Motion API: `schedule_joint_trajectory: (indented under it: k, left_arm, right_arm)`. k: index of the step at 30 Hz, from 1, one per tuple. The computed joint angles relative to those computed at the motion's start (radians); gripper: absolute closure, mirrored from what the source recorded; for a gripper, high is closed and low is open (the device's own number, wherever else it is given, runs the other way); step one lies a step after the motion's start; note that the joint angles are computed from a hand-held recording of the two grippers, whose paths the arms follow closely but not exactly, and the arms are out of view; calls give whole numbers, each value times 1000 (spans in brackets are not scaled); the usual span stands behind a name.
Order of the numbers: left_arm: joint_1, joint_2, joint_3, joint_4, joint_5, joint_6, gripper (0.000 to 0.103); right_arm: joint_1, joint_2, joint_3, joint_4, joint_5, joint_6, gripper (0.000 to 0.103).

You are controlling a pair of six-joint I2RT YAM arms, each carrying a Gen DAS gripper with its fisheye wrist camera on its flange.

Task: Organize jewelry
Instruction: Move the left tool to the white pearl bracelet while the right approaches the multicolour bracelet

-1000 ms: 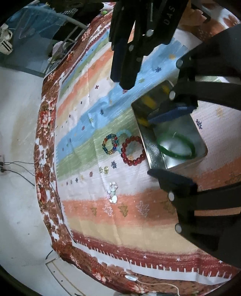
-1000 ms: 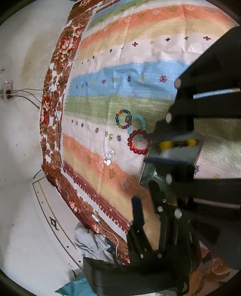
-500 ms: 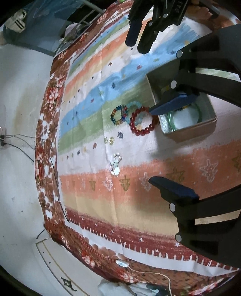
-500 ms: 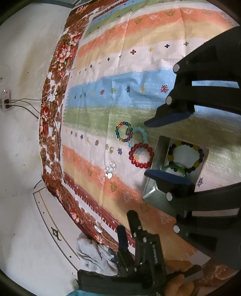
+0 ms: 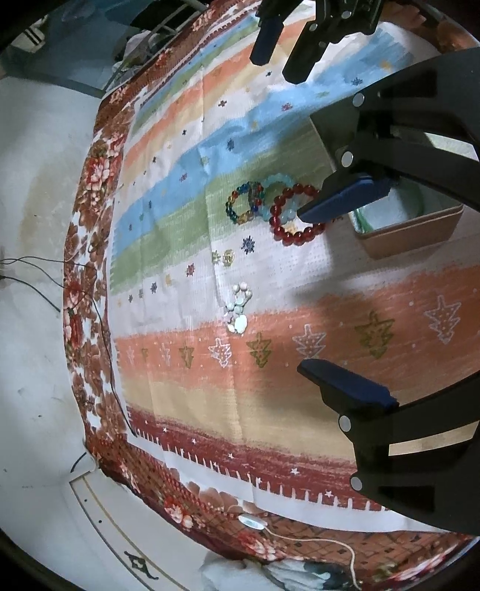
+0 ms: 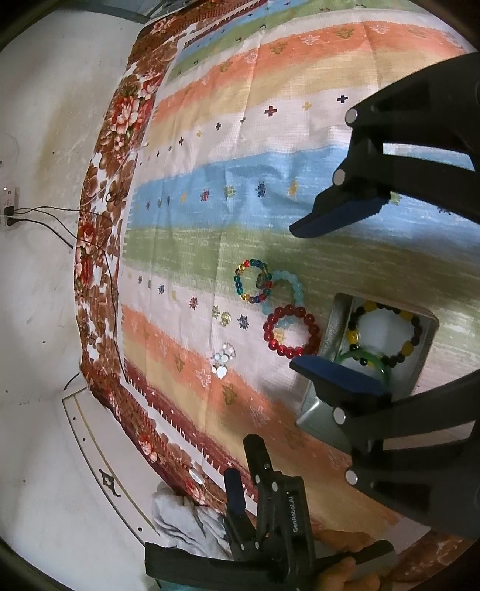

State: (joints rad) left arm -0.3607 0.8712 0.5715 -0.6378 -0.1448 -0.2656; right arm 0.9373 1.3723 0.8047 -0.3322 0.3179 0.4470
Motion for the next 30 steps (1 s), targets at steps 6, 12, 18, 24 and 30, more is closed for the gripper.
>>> schedule_joint_trajectory:
  k: [6, 12, 18, 24, 30]
  left_arm:
    - [54, 75, 13, 43, 13, 40, 28]
    - [86, 182, 36, 104, 20, 79, 28]
    - [102, 276, 64, 151, 25, 103, 28]
    - [121, 343, 86, 181, 36, 128, 28]
    - [141, 410, 110, 213, 44, 145, 28]
  right_arm:
    - [-70, 54, 32, 22, -43, -28, 34]
    - [-143, 104, 57, 33, -87, -54, 33]
    - [-181, 180, 90, 48, -108, -87, 33]
    - [-218, 243, 132, 63, -136, -110, 33]
    - [-246, 319, 179, 70, -153, -127, 33]
